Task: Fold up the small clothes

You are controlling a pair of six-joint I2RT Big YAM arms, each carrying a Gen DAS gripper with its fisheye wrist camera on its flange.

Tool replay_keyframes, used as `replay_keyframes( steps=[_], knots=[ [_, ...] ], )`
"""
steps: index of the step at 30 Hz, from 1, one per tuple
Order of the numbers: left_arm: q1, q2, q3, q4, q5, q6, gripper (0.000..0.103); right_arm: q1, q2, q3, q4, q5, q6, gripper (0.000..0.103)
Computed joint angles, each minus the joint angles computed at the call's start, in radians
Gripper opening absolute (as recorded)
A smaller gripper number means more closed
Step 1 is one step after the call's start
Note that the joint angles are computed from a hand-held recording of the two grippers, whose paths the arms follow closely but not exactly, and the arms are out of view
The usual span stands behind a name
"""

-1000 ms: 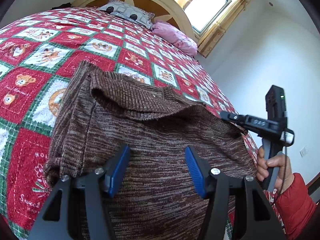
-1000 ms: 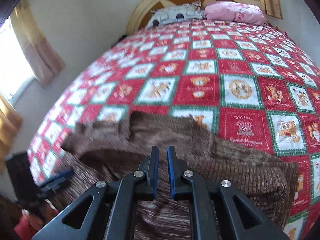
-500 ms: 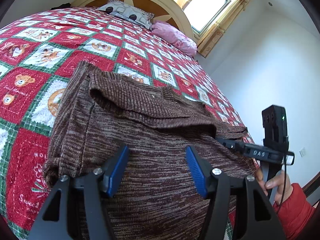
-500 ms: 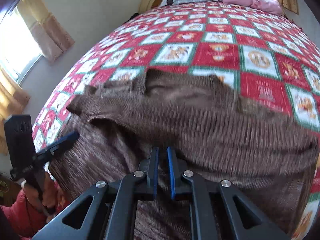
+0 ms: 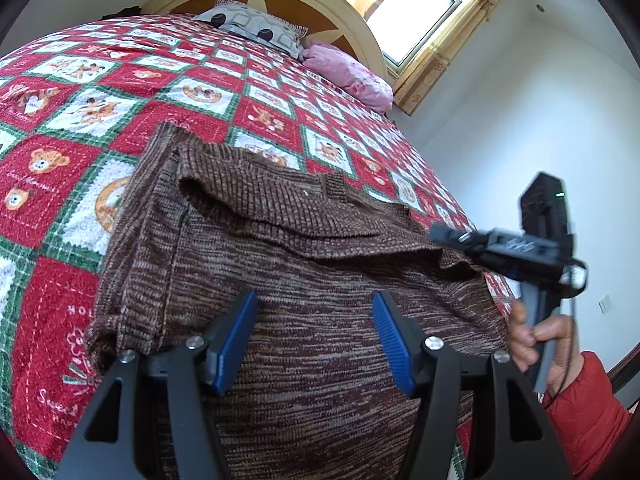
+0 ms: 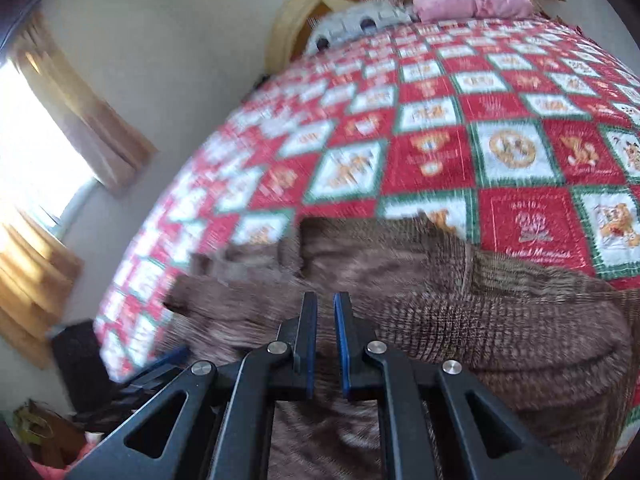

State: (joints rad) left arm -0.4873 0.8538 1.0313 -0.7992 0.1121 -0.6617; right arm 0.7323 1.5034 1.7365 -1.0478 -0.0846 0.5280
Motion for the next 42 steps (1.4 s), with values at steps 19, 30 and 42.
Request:
replay_keyframes(
  steps=[19, 30, 42],
  knots=[
    [0.001, -0.002, -0.004, 0.003, 0.001, 0.0, 0.064, 0.073, 0.009, -0.016, -0.105, 0.087, -0.016, 0.009],
    [0.002, -0.005, -0.007, 0.006, 0.003, 0.0, 0.064, 0.09, 0.123, 0.112, -0.102, 0.337, -0.012, 0.009],
    [-0.005, -0.002, -0.004, 0.01, 0.001, -0.007, 0.064, 0.03, -0.042, 0.076, -0.065, 0.4, -0.071, 0.009]
  ],
)
